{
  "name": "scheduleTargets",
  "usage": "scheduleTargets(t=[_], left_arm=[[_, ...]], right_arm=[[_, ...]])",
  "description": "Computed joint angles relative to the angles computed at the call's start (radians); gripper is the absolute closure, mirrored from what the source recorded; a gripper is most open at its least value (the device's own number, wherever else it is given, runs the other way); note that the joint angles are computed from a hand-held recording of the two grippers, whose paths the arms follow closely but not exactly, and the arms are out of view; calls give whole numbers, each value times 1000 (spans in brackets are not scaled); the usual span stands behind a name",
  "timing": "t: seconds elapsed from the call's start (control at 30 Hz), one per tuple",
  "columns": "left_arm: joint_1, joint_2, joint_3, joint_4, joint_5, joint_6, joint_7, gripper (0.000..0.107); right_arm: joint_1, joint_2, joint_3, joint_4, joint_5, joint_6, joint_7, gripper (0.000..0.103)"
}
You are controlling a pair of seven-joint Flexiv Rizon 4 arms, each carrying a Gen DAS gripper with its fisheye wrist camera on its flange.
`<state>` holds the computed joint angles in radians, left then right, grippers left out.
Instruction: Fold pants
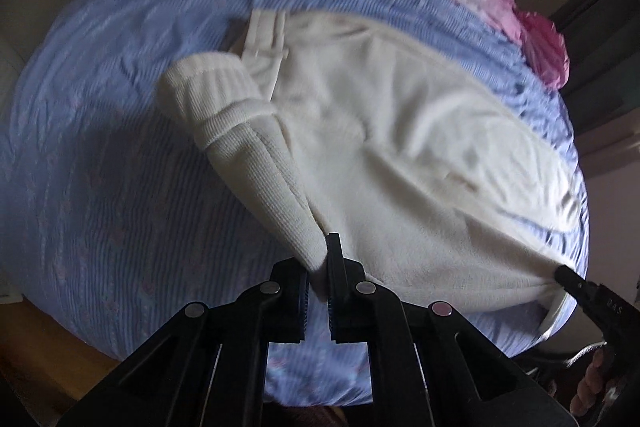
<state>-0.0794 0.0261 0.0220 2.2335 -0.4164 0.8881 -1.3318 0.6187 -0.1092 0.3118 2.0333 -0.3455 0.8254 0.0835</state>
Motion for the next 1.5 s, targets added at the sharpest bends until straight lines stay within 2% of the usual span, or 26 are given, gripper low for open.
scheduleTargets(t=[0.1, 0.3, 0.53, 0.57, 0.83, 1.07, 1.2, 1.5], left_arm=[[-8, -20, -16, -36, 1, 33, -53, 98], [-24, -96, -41, -129, 13, 100, -174, 98], [-24, -209, -49, -288, 99, 87, -276, 98], [-23, -239, -48, -327, 119, 78, -294, 98], [-26, -472, -33, -634, 237, -57, -367, 98], [-31, -645, -28, -858, 271, -182, -387, 97], [-35, -723, -27, -956, 285, -232, -377, 97], [-25, -825, -25, -1059, 271, -289, -402, 96]], right_arm=[[-29, 8, -22, -24, -22, -12, -98, 90], [-71, -29, -61, -85, -53, 29, -196, 90], [-114, -118, -108, -188, -67, 77, -323, 90], [-112, -132, -122, -198, -88, 85, -313, 90], [-152, -322, -151, -414, 22, 48, -510, 90], [-168, -489, -169, -617, 107, -43, -640, 90], [-177, -550, -174, -681, 146, -75, -681, 90], [-172, -665, -196, -807, 169, -144, -725, 90]])
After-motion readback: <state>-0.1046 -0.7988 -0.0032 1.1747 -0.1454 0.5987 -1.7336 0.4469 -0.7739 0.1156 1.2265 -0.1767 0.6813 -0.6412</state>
